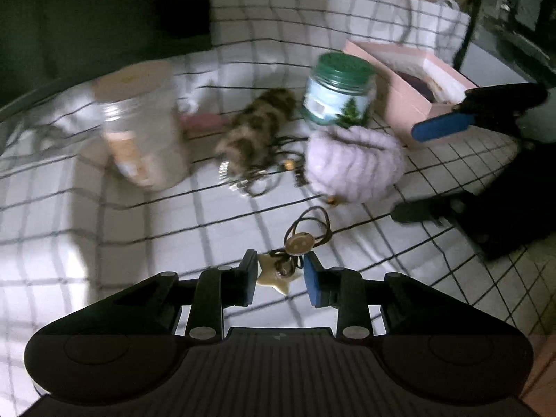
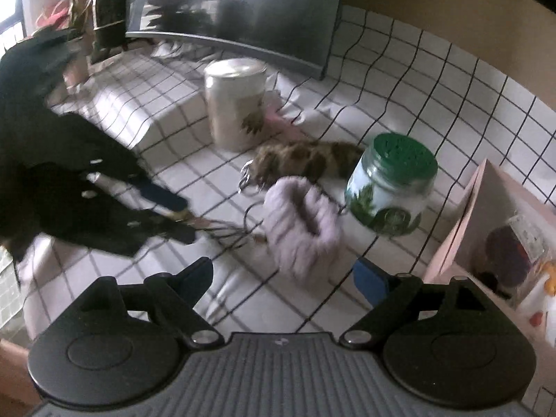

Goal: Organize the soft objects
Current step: 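Lift the star-charm cord with the left tool while the right tool grasps the scrunchie, then carry the cord and scrunchie over the pink box and open both tools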

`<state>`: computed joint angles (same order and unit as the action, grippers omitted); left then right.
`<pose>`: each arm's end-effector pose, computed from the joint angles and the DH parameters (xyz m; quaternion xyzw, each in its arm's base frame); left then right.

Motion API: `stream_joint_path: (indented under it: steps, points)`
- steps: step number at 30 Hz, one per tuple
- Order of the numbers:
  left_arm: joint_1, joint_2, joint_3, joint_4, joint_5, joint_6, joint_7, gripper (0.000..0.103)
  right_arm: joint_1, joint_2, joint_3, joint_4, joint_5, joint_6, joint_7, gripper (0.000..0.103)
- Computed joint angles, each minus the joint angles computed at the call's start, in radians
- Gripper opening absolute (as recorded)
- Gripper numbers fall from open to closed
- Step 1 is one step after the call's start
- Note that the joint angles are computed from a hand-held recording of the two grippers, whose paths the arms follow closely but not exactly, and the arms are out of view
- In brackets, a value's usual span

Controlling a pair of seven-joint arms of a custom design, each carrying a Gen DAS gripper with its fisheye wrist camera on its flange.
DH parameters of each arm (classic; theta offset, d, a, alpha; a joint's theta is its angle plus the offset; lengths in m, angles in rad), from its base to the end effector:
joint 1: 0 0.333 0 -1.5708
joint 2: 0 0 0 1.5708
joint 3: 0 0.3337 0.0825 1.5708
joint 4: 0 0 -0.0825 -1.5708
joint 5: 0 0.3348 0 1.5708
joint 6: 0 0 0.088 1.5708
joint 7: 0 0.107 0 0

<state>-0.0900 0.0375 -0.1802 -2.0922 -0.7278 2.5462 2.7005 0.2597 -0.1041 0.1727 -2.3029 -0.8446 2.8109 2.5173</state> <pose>0.5273 -0.1360 0.4910 -0.3247 0.8889 -0.3102 0.0903 0.4296 0.2408 0.4919 -0.7240 0.5823 -0.2761 0.2458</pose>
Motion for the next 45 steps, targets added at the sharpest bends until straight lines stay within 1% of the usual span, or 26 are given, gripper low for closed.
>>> stream_joint_path:
  steps: [1, 3, 5, 6, 7, 8, 9, 11, 12, 14, 17, 19, 22, 26, 28, 31, 33, 36, 40, 45]
  points:
    - [0.005, -0.011, 0.005, -0.012, 0.0, 0.007, -0.008, 0.032, -0.005, 0.014, 0.001, 0.018, -0.016, -0.005, 0.011, 0.089]
    - [0.013, -0.024, 0.018, -0.026, 0.024, 0.014, -0.051, 0.032, -0.003, 0.045, -0.006, 0.049, -0.043, -0.014, 0.032, 0.086]
    - [0.02, -0.032, 0.03, -0.039, 0.035, 0.016, -0.091, 0.032, 0.008, 0.081, -0.024, 0.085, -0.028, -0.033, 0.028, 0.076]
    - [0.023, -0.035, 0.034, -0.043, 0.036, 0.019, -0.101, 0.032, 0.016, 0.097, -0.034, 0.1, -0.016, -0.051, 0.029, 0.072]
    - [0.025, -0.037, 0.037, -0.045, 0.039, 0.029, -0.111, 0.032, 0.026, 0.114, -0.043, 0.12, 0.01, -0.074, 0.016, 0.064]
    - [0.026, -0.04, 0.039, -0.046, 0.04, 0.042, -0.126, 0.032, 0.036, 0.13, -0.052, 0.139, 0.034, -0.095, 0.002, 0.051]
    - [0.028, -0.044, 0.042, -0.045, 0.036, 0.043, -0.135, 0.032, 0.048, 0.139, -0.059, 0.152, 0.063, -0.12, -0.015, 0.047]
    - [0.03, -0.046, 0.047, -0.03, 0.027, 0.052, -0.153, 0.032, 0.066, 0.144, -0.072, 0.17, 0.107, -0.15, -0.054, 0.031]
    - [0.029, -0.046, 0.047, -0.02, 0.026, 0.068, -0.159, 0.032, 0.071, 0.14, -0.075, 0.176, 0.146, -0.156, -0.093, 0.031]
    - [0.027, -0.045, 0.046, 0.003, 0.024, 0.102, -0.169, 0.032, 0.077, 0.119, -0.08, 0.171, 0.181, -0.142, -0.118, 0.031]
    - [0.022, -0.033, 0.042, 0.073, -0.005, 0.137, -0.169, 0.032, 0.075, 0.089, -0.079, 0.19, 0.159, -0.138, -0.103, 0.031]
    - [0.018, -0.017, 0.034, 0.13, -0.004, 0.158, -0.166, 0.032, 0.063, 0.072, -0.078, 0.21, 0.14, -0.127, -0.088, 0.031]
    - [0.016, 0.033, 0.013, 0.243, 0.034, 0.184, -0.202, 0.032, 0.037, 0.044, -0.074, 0.247, 0.116, -0.115, -0.077, 0.031]
    - [0.015, 0.132, -0.026, 0.425, 0.137, 0.186, -0.333, 0.032, -0.011, 0.012, -0.074, 0.301, 0.108, -0.114, -0.067, 0.031]
    - [0.011, 0.167, -0.048, 0.488, 0.188, 0.19, -0.388, 0.032, -0.042, -0.012, -0.069, 0.308, 0.085, -0.111, -0.033, 0.031]
    - [0.004, 0.207, -0.089, 0.566, 0.243, 0.181, -0.451, 0.032, -0.107, -0.07, -0.051, 0.29, -0.008, -0.12, 0.057, 0.031]
    - [0.001, 0.219, -0.127, 0.596, 0.253, 0.173, -0.463, 0.032, -0.153, -0.12, -0.043, 0.258, -0.05, -0.122, 0.102, 0.031]
    - [-0.017, 0.235, -0.181, 0.619, 0.238, 0.169, -0.455, 0.032, -0.233, -0.207, -0.013, 0.191, -0.122, -0.144, 0.177, 0.031]
    - [-0.065, 0.268, -0.232, 0.64, 0.233, 0.164, -0.442, 0.032, -0.323, -0.317, 0.013, 0.081, -0.166, -0.138, 0.239, 0.031]
    - [-0.149, 0.317, -0.254, 0.663, 0.292, 0.13, -0.506, 0.033, -0.399, -0.407, 0.018, -0.046, -0.138, -0.102, 0.243, 0.031]
